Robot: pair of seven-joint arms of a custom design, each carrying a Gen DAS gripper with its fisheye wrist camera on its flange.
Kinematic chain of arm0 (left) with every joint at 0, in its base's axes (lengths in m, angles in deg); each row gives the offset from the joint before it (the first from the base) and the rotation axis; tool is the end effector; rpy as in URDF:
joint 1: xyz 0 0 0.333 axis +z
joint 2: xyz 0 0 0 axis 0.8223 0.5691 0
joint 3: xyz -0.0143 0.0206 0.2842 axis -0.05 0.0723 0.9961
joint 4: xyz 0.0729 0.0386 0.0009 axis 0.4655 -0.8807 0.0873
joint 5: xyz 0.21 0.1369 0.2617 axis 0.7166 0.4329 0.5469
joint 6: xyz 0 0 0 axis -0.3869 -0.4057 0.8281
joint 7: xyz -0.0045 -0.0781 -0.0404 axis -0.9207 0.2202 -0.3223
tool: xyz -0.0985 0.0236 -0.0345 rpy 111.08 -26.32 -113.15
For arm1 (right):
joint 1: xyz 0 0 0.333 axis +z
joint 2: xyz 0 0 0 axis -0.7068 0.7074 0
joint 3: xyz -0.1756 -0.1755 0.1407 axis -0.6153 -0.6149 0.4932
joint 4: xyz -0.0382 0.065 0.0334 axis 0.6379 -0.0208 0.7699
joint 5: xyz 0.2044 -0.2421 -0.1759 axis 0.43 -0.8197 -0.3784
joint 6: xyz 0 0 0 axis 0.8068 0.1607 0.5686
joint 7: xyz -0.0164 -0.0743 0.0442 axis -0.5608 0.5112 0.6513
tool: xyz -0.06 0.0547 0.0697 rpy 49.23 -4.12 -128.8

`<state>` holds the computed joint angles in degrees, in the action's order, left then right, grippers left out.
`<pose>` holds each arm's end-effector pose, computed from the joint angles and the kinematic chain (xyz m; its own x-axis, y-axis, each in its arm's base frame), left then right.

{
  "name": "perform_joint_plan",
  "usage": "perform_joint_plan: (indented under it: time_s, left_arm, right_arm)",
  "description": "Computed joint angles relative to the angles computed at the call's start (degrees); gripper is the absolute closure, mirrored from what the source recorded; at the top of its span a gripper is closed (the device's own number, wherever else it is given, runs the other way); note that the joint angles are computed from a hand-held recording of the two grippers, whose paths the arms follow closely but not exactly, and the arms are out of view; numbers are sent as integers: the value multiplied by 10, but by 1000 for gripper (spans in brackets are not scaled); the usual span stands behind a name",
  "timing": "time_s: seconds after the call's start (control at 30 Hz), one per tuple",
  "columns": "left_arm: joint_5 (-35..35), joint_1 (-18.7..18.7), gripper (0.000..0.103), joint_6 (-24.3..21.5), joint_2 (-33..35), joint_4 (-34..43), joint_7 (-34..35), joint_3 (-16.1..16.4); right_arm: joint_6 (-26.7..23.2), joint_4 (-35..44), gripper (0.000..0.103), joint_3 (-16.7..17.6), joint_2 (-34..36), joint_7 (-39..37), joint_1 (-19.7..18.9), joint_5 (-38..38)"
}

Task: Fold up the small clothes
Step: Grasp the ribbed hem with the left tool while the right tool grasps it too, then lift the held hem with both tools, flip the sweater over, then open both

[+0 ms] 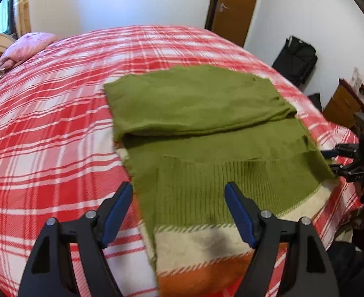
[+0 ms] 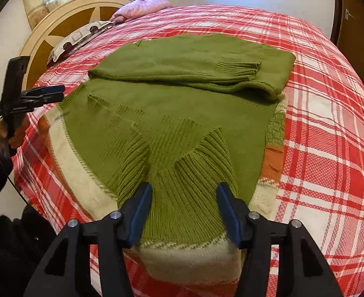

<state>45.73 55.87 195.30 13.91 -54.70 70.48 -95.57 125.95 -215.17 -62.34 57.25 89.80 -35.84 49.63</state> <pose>0.5912 -0.1030 0.4466 -0.4622 -0.8803 0.1075 -0.7294 0.3084 -0.6106 0.5220 0.0701 0.4269 0.3961 -0.9065 -0.1460 -0.8103 -0.2704 -0.5198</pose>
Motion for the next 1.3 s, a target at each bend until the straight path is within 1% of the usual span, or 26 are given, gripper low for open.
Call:
perform_joint_plan:
  time_s: [0.07, 0.13, 0.17, 0.2, 0.27, 0.3, 0.33, 0.4, 0.43, 0.47, 0.5, 0.57, 0.6, 0.63, 0.73, 0.77, 0.9, 0.93, 0.97, 1.0, 1.07, 1.13, 1.2, 1.23, 1.27, 1.3]
  left_arm:
    - [32, -9, 24, 3, 13, 7, -22, 2]
    - [49, -12, 24, 7, 25, 13, -30, -2]
    - [51, -10, 27, 5, 29, 16, -30, -5]
    - [54, -10, 28, 5, 34, 20, -34, -8]
    - [60, -8, 39, 0, 39, 24, -40, -12]
    - [69, -10, 39, 3, 39, 21, -47, -12]
    - [73, -11, 39, 15, 35, 13, -48, -14]
    - [59, -4, 45, 25, 30, 4, -36, -21]
    - [54, -3, 49, 28, 28, 1, -35, -22]
    - [48, 0, 52, 27, 28, 1, -35, -22]
    - [36, 4, 53, 20, 29, 4, -33, -23]
    - [14, 11, 55, 10, 31, 10, -26, -25]
    - [4, 14, 55, 3, 33, 14, -24, -26]
    - [3, 13, 55, -1, 36, 19, -25, -24]
    - [23, 5, 54, -3, 41, 25, -31, -20]
    - [34, 2, 51, -2, 44, 27, -37, -19]
    - [46, 0, 49, 11, 50, 29, -49, -22]
    - [47, 0, 52, 18, 50, 26, -48, -24]
    - [49, 1, 57, 26, 49, 23, -46, -25]
    - [61, -4, 60, 37, 49, 18, -52, -23]
    - [59, 1, 70, 35, 48, 17, -47, -30]
    - [50, 5, 76, 26, 47, 20, -40, -34]
    - [50, 5, 77, 22, 48, 24, -42, -33]
    - [45, 7, 77, 18, 50, 26, -39, -34]
    - [38, 10, 77, 15, 51, 29, -34, -36]
    - [29, 13, 76, 8, 53, 32, -28, -38]
  right_arm:
    - [6, 0, 47, 2, 2, 7, 1, -13]
    - [9, 3, 49, 6, 5, 29, 0, -54]
    - [17, 1, 58, 9, 5, 52, 0, -89]
    - [27, -2, 65, 19, 5, 77, -8, -126]
    - [8, 9, 91, 8, 5, 82, 0, -115]
    - [8, 10, 92, 7, 3, 94, -1, -119]
    - [17, 7, 98, 7, 0, 106, -2, -126]
    - [52, -6, 98, 3, -8, 133, -7, -124]
    - [68, -10, 98, -3, -11, 138, -9, -93]
    - [81, -12, 98, -11, -13, 130, -9, -44]
    - [87, -13, 98, -18, -13, 115, -9, 1]
    - [73, -8, 98, -34, -11, 50, -5, 128]
    - [62, -7, 98, -37, -10, 29, -7, 168]
    - [55, -9, 98, -36, -7, 19, -10, 189]
    - [53, -11, 98, -27, -1, 7, -16, 206]
    - [50, -10, 98, -26, -2, 2, -17, 217]
    - [21, 4, 97, -27, 5, 3, -26, 242]
    - [15, 1, 96, -27, 2, 7, -29, 243]
    - [10, -1, 95, -27, -1, 6, -31, 248]
    - [7, -1, 95, -27, -2, 5, -32, 252]
    - [6, -3, 95, -25, -5, 7, -32, 247]
    - [5, -1, 94, -24, -6, 1, -32, 238]
    - [4, 0, 93, -22, -7, -2, -30, 229]
    - [3, 3, 84, -21, -4, -3, -29, 224]
    - [7, 4, 64, -20, -2, 2, -29, 215]
    - [14, 4, 54, -18, 0, 1, -27, 210]
